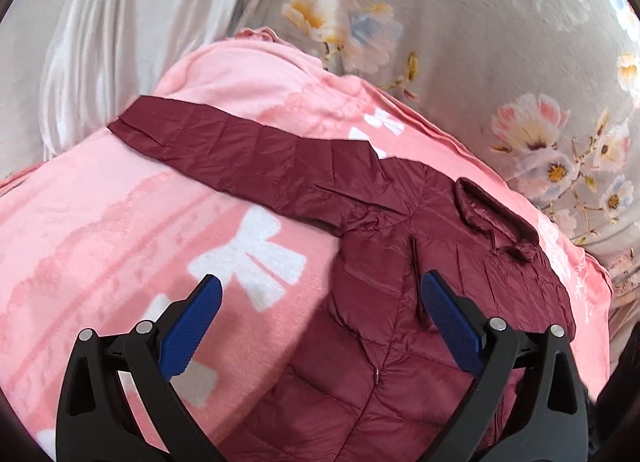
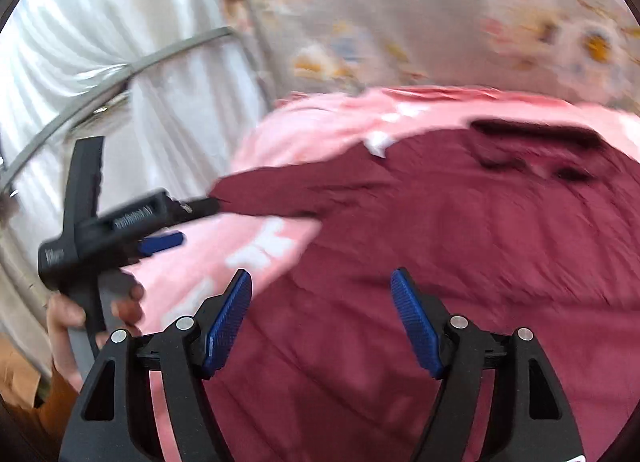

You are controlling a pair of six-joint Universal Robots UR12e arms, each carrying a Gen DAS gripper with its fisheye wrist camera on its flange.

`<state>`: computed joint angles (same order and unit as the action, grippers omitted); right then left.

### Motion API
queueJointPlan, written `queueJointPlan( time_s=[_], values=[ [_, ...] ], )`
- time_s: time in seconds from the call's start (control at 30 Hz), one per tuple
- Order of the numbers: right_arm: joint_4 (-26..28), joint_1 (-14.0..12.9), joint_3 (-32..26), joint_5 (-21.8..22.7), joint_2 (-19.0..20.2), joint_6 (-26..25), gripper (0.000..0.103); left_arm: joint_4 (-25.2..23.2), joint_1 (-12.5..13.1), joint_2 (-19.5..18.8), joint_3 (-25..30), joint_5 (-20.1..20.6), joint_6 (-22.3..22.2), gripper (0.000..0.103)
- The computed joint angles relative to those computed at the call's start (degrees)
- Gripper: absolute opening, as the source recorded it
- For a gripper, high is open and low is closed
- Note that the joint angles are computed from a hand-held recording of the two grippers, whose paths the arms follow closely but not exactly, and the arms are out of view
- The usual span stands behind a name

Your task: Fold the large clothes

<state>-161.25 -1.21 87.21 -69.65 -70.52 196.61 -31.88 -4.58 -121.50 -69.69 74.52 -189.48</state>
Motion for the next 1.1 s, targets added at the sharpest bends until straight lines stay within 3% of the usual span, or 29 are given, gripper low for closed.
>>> queueJointPlan(
  time_s=[0.23, 0.3, 0.4, 0.47, 0.53, 0.57, 0.6, 0.7, 0.87, 1.0, 1.1],
  values=[
    [-0.09, -3.48, 8.69, -9.65, -5.82, 9.30, 0.069, -17.52, -1.93, -5.39, 8.72, -14.36, 6.05, 0.092],
    [1.23, -3.97, 9.66, -13.85, -6.77, 10.16, 0.068, -22.18, -3.17, -7.66, 12.15, -15.36, 6.99, 0.085],
    [1.49, -5.65, 11.27, -17.30, -7.98, 11.86, 0.068, -26.10, -4.28, -10.26, 15.69, -14.65, 4.90, 0.073],
    [2.11, -7.32, 11.85, -18.03, -8.31, 14.31, 0.068, -25.99, -4.39, -10.82, 16.08, -14.41, 3.20, 0.071],
    [2.32, -8.81, 12.16, -17.98, -8.31, 16.86, 0.068, -24.85, -4.59, -10.92, 15.93, -13.39, 2.44, 0.063],
    [2.57, -9.63, 12.30, -18.29, -8.21, 18.56, 0.068, -24.82, -4.67, -10.95, 16.01, -13.13, 2.63, 0.051],
    [2.58, -10.50, 12.43, -17.93, -8.02, 20.27, 0.068, -25.64, -4.80, -11.31, 16.80, -13.06, 3.23, 0.033],
    [3.02, -12.21, 11.79, -16.66, -6.90, 23.76, 0.059, -25.99, -5.06, -11.94, 18.27, -11.69, 3.82, 0.009],
    [3.69, -13.67, 10.77, -17.63, -5.30, 26.64, 0.036, -21.16, -5.96, -12.01, 19.00, -7.09, 5.23, 0.005],
    [4.03, -14.39, 9.65, -17.40, -4.03, 26.60, 0.007, -19.27, -6.61, -12.41, 19.68, -3.82, 6.25, 0.004],
    [0.56, -14.21, 9.80, -19.12, -3.83, 25.81, 0.003, -17.89, -6.90, -12.90, 20.19, -2.06, 6.42, 0.003]
  ],
)
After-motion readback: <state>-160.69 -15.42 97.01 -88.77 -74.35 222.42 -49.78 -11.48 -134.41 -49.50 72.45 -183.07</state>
